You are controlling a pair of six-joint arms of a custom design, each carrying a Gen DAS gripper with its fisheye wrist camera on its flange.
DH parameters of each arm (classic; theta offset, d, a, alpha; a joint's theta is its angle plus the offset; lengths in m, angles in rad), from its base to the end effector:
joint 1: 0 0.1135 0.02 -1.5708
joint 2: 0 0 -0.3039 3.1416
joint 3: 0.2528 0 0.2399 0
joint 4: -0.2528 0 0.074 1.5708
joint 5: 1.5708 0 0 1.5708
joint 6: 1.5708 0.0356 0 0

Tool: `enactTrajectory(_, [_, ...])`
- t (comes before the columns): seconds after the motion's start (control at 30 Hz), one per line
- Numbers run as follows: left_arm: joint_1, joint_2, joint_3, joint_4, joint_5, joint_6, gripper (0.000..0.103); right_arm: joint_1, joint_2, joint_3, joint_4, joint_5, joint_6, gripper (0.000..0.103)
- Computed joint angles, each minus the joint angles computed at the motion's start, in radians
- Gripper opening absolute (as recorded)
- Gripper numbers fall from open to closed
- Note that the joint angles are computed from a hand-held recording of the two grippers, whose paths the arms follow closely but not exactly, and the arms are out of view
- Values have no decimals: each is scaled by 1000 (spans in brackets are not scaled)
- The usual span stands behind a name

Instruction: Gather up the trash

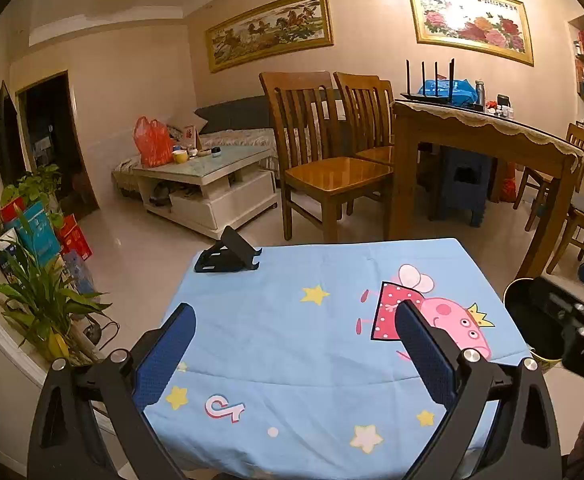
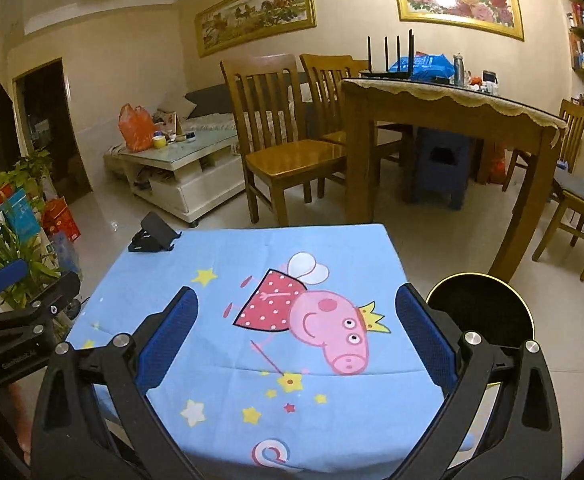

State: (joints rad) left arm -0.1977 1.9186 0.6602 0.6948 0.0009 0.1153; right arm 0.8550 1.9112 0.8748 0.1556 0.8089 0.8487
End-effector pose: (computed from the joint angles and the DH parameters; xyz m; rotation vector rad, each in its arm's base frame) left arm 0.3380 -0.0677 0.1381 0.3333 2.1086 -0.0494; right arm 0.2518 0.2503 0.1546 0.3176 2.1085 -0.0242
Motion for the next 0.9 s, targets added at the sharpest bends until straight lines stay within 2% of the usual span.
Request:
enactTrajectory(0.43, [2, -3, -3, -1, 16, 0, 96, 18, -26, -4, -49, 13, 20, 98])
enactTrajectory(0.9, [6, -5, -7, 1, 19, 0, 96, 4, -15, -6, -30, -1, 5, 98])
